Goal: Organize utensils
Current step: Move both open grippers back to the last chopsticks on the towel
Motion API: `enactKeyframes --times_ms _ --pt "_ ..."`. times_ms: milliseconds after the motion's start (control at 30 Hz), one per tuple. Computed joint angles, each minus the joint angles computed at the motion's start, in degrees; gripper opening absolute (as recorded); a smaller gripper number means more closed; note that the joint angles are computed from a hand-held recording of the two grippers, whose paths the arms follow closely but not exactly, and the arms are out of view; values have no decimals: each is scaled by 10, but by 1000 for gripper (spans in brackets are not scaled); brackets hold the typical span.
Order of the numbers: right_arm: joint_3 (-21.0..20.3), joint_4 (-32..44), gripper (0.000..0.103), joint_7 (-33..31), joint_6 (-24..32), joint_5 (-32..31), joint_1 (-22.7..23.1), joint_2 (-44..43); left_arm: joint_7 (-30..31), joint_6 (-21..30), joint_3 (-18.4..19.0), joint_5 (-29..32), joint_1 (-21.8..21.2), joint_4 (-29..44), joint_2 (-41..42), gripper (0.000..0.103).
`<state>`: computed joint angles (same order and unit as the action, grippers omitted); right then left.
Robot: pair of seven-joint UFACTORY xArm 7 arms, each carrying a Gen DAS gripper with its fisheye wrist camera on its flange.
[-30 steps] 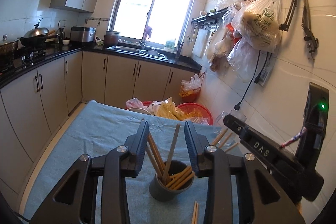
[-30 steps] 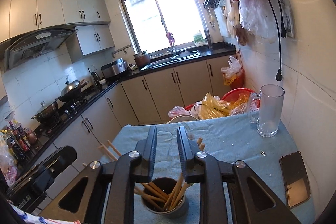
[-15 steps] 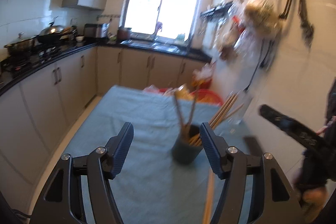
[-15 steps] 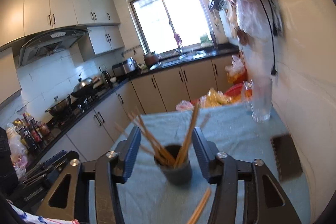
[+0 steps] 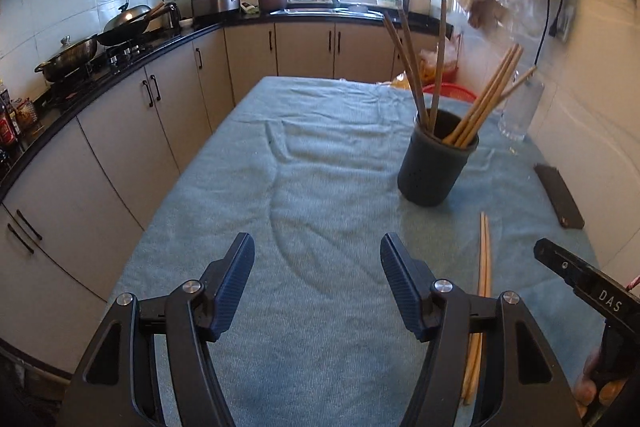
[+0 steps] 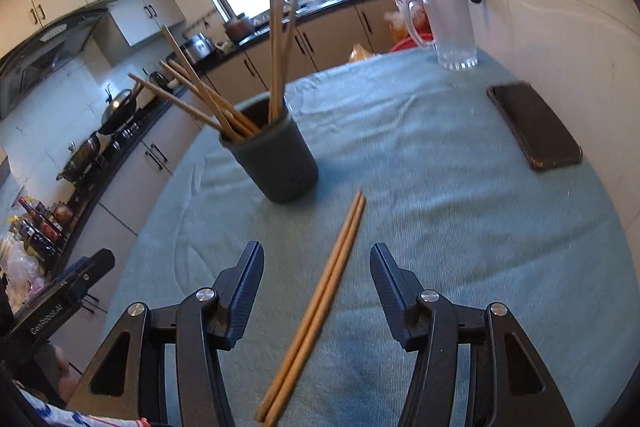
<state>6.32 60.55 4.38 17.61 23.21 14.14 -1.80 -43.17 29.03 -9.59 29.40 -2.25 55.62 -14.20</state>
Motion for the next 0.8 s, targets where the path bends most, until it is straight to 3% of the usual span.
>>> enactKeyframes --times_ms 167,233,267,400,633,800 --pt "2 3 59 -19 26 14 1 13 9 8 2 -4 -5 5 12 64" --pt "5 6 53 -16 27 3 2 20 15 11 7 -14 -8 6 16 64" --pt "6 8 46 -10 31 -15 2 25 19 13 9 -19 -10 7 19 64" --pt "6 17 37 48 46 -112 3 43 31 10 19 -45 -14 5 23 64" --pt "8 40 37 85 72 -170 4 74 45 4 25 -68 -17 7 35 64" --pt "-5 67 37 158 96 -281 22 89 55 -2 30 -82 -18 6 39 64"
